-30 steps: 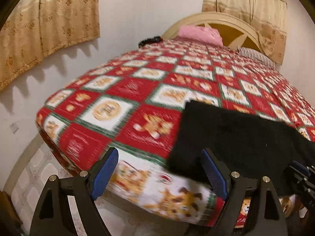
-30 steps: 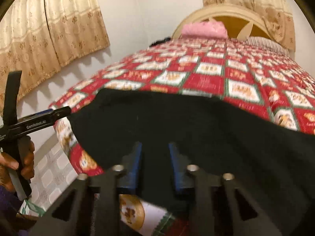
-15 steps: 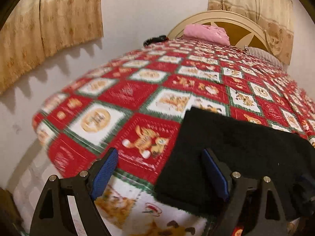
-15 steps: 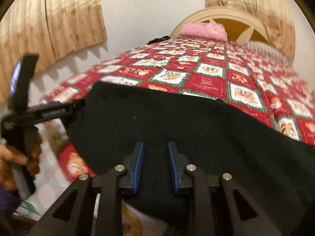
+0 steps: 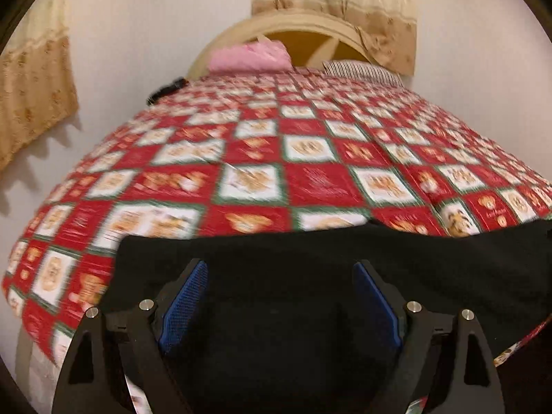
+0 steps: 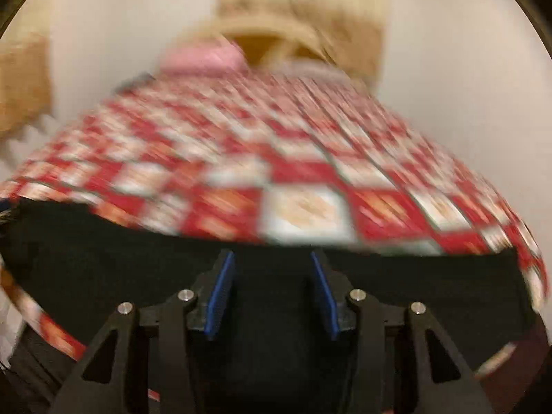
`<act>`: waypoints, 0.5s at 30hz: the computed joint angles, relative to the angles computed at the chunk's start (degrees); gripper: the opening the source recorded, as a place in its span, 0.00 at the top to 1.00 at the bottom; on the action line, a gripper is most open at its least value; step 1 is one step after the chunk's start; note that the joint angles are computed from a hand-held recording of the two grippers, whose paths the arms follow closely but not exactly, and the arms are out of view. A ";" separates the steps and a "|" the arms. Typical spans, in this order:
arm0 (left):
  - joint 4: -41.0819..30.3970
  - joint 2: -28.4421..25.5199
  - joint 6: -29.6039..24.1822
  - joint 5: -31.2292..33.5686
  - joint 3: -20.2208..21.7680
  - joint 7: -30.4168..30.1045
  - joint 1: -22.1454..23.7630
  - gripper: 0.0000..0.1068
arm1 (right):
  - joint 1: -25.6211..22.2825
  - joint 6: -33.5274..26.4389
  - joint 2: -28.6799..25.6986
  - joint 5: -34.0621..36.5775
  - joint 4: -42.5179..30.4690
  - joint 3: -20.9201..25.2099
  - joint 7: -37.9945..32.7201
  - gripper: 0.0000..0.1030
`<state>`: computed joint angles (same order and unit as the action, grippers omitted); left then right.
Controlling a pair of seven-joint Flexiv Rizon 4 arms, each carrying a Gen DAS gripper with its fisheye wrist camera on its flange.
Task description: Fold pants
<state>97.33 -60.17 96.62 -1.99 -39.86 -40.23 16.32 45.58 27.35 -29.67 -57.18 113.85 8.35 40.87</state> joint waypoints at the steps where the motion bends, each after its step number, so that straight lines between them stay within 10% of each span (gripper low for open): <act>1: -0.31 0.16 0.08 -0.27 1.54 -0.39 -1.75 0.18 | -0.62 0.86 1.60 1.33 2.69 0.61 2.46 0.53; 6: -2.55 2.50 -1.14 -3.55 13.03 -4.62 -11.05 0.18 | -1.37 0.78 9.63 1.22 14.25 3.38 15.19 0.78; 8: -1.36 2.84 -1.84 -3.95 11.04 -4.65 -9.08 0.18 | 2.44 -11.91 12.53 4.76 14.63 5.85 21.45 0.67; 11: 0.26 3.13 0.41 -3.46 9.25 -4.75 -7.25 0.18 | 6.55 -25.14 16.37 9.79 17.47 10.60 37.49 0.14; 15: 0.73 3.71 1.24 -2.29 9.32 -5.84 -6.95 0.18 | 7.59 -28.15 19.40 15.31 21.62 15.16 48.14 0.12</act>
<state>98.07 -56.45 97.86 -4.27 -30.54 -46.07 9.37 53.17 -0.80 -10.27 -41.87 135.46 23.52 89.02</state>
